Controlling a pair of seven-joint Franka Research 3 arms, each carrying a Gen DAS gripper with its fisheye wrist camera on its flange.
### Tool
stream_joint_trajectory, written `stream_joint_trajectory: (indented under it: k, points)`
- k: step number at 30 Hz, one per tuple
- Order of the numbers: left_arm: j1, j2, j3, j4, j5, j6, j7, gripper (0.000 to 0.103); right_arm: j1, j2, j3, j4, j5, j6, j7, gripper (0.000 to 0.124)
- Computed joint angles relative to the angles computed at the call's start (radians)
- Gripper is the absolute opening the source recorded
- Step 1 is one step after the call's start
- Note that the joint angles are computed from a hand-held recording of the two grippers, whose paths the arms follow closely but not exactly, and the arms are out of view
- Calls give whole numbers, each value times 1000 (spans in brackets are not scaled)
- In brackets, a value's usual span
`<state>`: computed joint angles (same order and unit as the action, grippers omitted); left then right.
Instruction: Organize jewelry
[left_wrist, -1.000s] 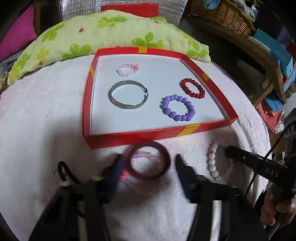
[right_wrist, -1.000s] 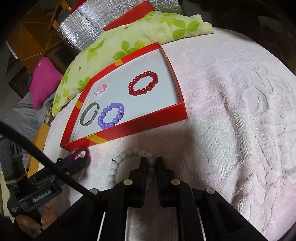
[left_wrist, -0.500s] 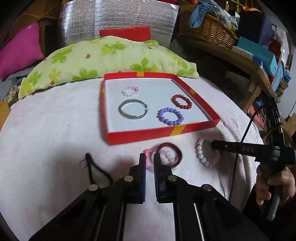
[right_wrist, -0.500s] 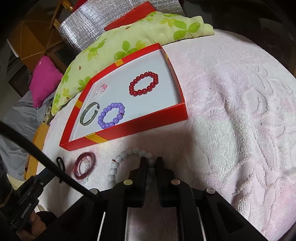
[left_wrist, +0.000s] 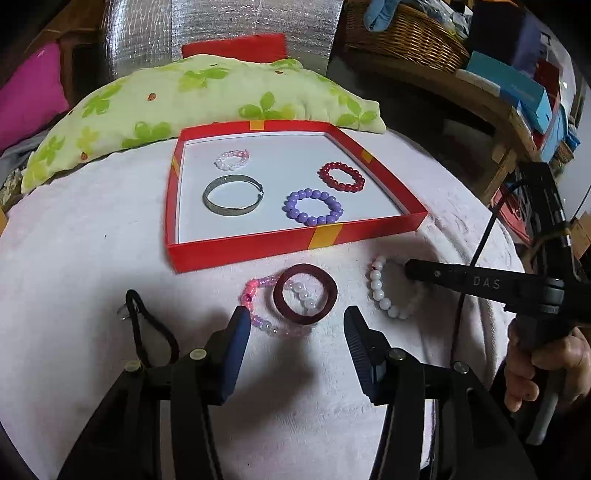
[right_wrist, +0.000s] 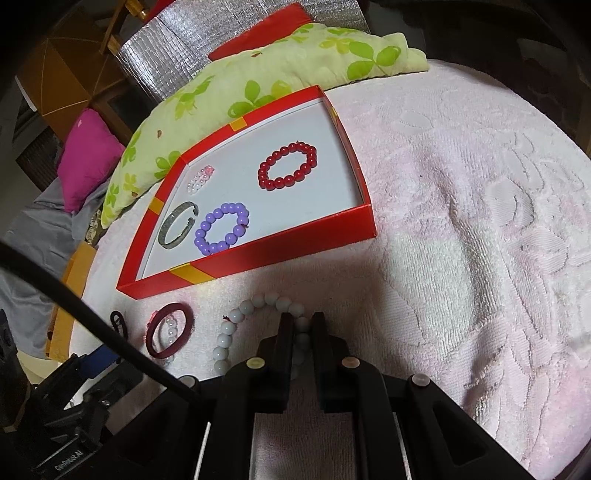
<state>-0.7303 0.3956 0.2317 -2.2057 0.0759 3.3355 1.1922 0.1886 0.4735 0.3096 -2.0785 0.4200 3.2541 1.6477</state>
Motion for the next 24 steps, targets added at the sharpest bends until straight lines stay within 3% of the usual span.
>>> stream_joint_trajectory:
  k: [1,3,6,7,12,14,16,21,24]
  points:
    - [1,2,1,0,-4,2,-3,54,-7,0,7,-1,0,1,-1,11]
    - [67,4,-56,9,3,-15,-20,54,-17,1,16,-3,-2,2,-3,11]
    - [96,12,-75,23,19,-27,-54,54,-2,-3,2,-4,-2,-2,0,11]
    - [89,16,-68,30,27,-32,-60,54,3,-4,-4,-4,-2,-2,2,11]
    - [-60,51,75,73,54,-48,-63,50,15,-5,-15,-5,-3,-2,4,11]
    - [9,58,9,99,94,-71,-61,26,22,-4,-23,-2,-4,-3,5,11]
    - [78,66,-59,119,128,-96,-63,15,33,-4,-33,0,-5,-4,6,11]
    - [153,77,-122,124,192,-89,-94,8,21,-3,-20,0,-5,-3,4,11]
    - [155,63,-116,100,222,-66,-117,6,12,-2,-12,-1,-6,-2,1,11]
